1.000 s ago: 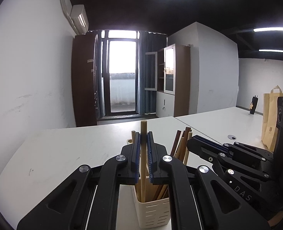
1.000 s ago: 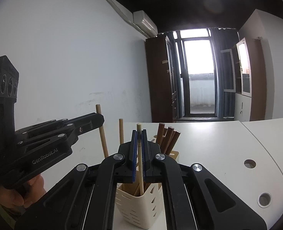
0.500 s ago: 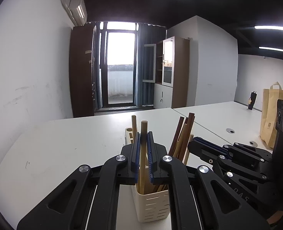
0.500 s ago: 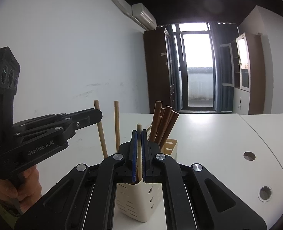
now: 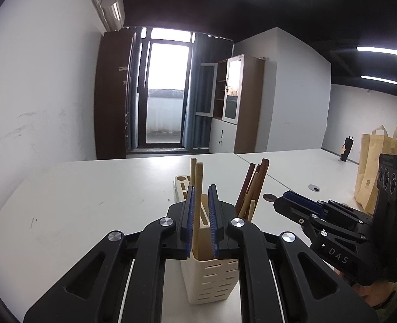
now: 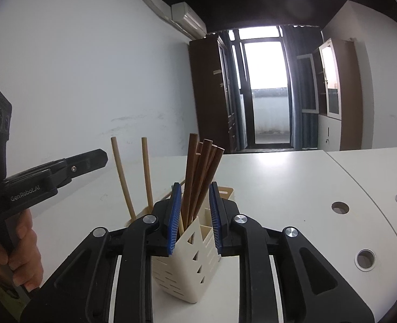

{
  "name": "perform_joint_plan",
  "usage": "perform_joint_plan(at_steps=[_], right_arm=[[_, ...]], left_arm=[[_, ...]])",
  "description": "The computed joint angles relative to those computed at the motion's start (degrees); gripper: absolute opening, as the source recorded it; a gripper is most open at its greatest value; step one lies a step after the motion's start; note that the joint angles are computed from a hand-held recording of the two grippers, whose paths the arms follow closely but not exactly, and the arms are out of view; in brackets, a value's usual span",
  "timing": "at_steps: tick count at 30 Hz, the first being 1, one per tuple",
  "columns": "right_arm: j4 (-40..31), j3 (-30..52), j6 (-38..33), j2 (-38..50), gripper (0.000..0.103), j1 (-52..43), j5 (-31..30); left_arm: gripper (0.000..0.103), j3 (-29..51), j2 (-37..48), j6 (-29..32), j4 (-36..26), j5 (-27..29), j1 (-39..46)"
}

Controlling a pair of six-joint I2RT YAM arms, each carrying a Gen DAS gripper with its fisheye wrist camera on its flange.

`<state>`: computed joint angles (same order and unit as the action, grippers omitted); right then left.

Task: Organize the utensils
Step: 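Open both grippers and withdraw them from the holder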

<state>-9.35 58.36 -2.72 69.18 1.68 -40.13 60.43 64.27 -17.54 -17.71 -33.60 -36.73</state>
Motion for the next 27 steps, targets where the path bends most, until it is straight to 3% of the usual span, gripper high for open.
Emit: perform_joint_plan(at_steps=[14, 27], right_arm=[[-4.2, -5.2, -4.3, -7.2, 0.029, -6.3, -4.2], [-14.5, -10.7, -14.4, -12.8, 0.043, -14.5, -13.0]], left_arm=[[0.021, -2.3, -3.2, -7.2, -8.6, -9.1, -10.7], [0.043, -8.2, -5.9, -24.8, -19.2, -16.7, -23.2]])
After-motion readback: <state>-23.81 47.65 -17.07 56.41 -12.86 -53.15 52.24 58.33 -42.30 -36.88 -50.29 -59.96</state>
